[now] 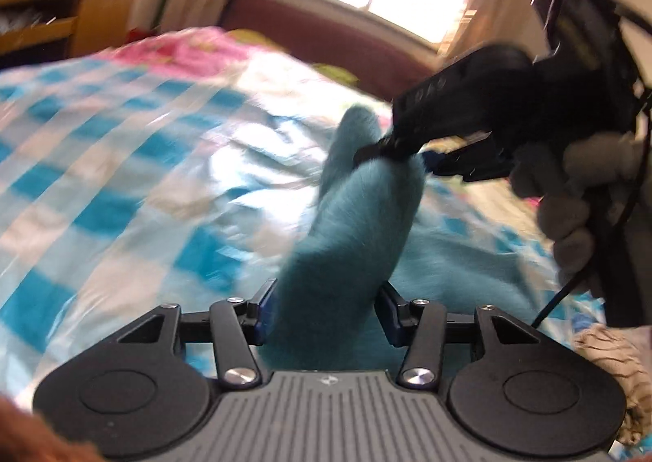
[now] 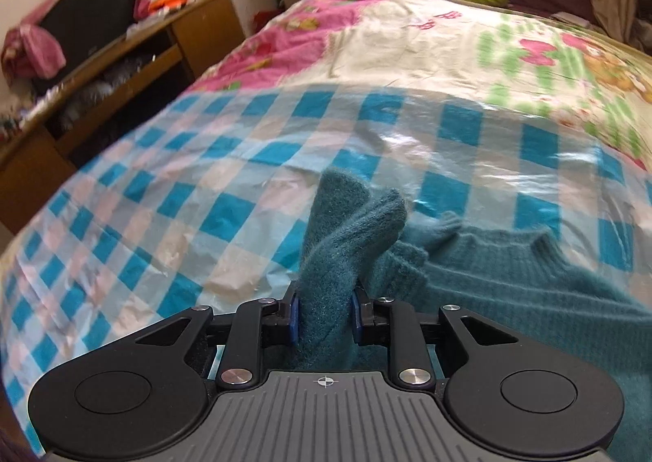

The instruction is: Fold small clothes

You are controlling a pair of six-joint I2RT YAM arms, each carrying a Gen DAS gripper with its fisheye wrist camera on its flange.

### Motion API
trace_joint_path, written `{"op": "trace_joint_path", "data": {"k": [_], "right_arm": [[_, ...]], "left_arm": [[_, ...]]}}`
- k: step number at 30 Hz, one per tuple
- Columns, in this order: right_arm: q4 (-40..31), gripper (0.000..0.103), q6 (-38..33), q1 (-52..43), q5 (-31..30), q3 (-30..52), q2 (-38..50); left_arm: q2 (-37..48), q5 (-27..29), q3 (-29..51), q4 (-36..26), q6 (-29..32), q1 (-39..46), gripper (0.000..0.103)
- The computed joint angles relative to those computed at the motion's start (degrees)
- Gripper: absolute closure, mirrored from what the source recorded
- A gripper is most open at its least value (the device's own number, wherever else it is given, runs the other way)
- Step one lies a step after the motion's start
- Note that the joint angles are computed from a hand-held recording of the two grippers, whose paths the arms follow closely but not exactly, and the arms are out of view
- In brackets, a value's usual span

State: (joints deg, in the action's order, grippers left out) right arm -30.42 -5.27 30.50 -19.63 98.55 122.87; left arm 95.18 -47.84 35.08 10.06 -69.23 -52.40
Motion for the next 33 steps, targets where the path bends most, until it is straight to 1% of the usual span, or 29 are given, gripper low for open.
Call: {"op": "trace_joint_path", "data": {"k": [3, 5, 9, 11, 13, 14, 15, 16, 17, 19, 22, 23, 25, 27, 29, 30, 32, 33], "right_arm": [[1.1, 0.081, 1.3, -6.0, -5.0, -3.1, -2.7], [2.0, 0.082, 1.6, -10.2, -8.4, -5.2, -4.4], [4.0, 0.082, 1.9, -19.1, -13.6, -7.8, -5.3], [4.9, 0.082, 2.3, -22.7, -14.3, -8.3, -4.2], [4.4, 0.081, 1.5, -25.6, -13.8, -7.3, -1.4], [3.8, 0.078, 2.4, -27.0, -13.4, -6.3, 0.7], [2.6, 0.077, 3.0, -28.5, -13.2, -5.1, 2.9], [2.0, 0.076, 3.2, -29.7, -13.6, -4.4, 4.4], [3.0, 0.071, 3.9, -31.2, -14.6, -5.3, 4.9], [7.5, 0.071, 4.3, -33.6, -16.3, -9.7, 3.2], [12.9, 0.068, 3.8, -36.5, -16.8, -15.4, -0.4], [13.8, 0.068, 3.4, -37.3, -18.1, -16.8, -1.6], [13.8, 0.068, 2.2, -38.6, -22.5, -19.2, -4.0], [14.0, 0.068, 0.9, -39.0, -25.4, -22.1, -6.6], [12.2, 0.068, -2.0, -38.7, -27.9, -23.4, -7.8], [9.9, 0.068, -4.3, -38.4, -29.2, -23.4, -7.6], [6.8, 0.068, -8.3, -37.6, -29.0, -23.8, -7.4], [6.1, 0.069, -10.1, -37.2, -26.7, -24.3, -7.5]], "left_arm": [[1.2, -0.2, 5.6, 0.4, 7.6, -2.2, 0.051], [3.9, 0.5, 10.7, 0.4, 13.2, -3.2, 0.051], [12.4, 5.1, 22.4, 0.6, 21.8, -3.9, 0.051], [17.7, 7.3, 29.4, -1.9, 24.4, -4.0, 0.051], [23.3, 9.6, 36.8, -6.0, 26.2, -4.0, 0.051], [26.4, 11.3, 41.0, -9.0, 26.7, -3.8, 0.051], [29.2, 12.6, 44.6, -12.0, 26.6, -3.7, 0.051], [31.3, 13.1, 47.7, -15.0, 26.8, -3.8, 0.050], [32.6, 12.6, 49.5, -16.7, 27.1, -4.1, 0.050], [33.5, 10.7, 51.3, -18.8, 28.2, -5.1, 0.048], [33.3, 10.8, 51.9, -19.9, 29.0, -5.1, 0.046], [33.6, 10.8, 52.6, -20.6, 29.0, -5.1, 0.046], [33.7, 10.6, 52.4, -20.6, 28.9, -5.1, 0.045], [34.0, 10.3, 52.6, -21.0, 28.9, -5.2, 0.045], [33.9, 10.0, 52.7, -21.6, 29.0, -5.6, 0.045], [33.6, 10.0, 52.4, -21.7, 29.0, -5.7, 0.045], [32.7, 10.0, 51.3, -21.3, 29.1, -6.0, 0.045], [31.8, 10.2, 50.0, -20.6, 29.1, -6.0, 0.044]]}}
